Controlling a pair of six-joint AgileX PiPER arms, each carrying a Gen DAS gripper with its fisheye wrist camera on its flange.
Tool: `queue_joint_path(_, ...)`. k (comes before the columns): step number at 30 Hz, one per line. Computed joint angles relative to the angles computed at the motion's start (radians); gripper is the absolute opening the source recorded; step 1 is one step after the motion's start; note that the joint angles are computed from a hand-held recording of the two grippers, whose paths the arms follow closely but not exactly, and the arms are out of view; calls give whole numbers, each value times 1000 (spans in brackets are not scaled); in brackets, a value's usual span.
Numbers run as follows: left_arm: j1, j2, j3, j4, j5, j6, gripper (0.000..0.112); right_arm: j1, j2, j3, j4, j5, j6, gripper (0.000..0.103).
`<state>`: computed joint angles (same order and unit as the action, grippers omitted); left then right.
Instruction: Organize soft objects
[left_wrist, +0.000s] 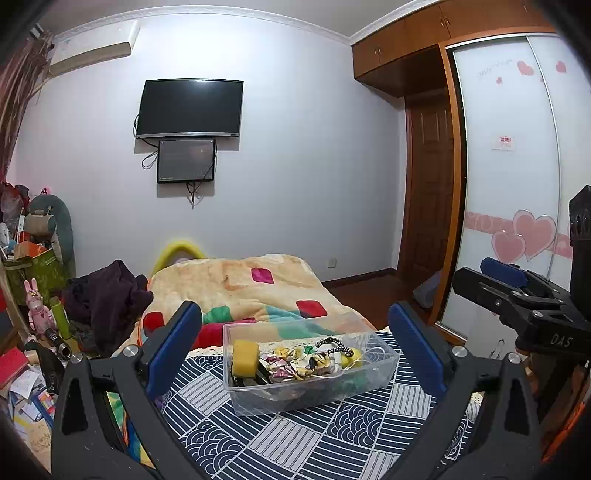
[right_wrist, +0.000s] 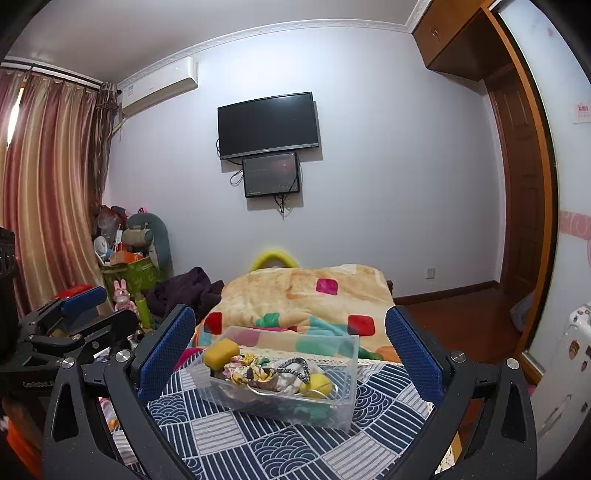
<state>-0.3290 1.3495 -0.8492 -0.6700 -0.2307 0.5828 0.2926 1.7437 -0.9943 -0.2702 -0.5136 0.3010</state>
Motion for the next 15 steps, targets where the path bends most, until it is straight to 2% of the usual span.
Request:
queue_joint_path(7, -8, 9, -11, -67, 0, 69, 103, 9, 4, -5, 1, 9, -10, 103)
queue_joint_path(15, -2, 11, -12, -49, 8, 50, 103, 14, -2, 2, 15, 14, -28, 103)
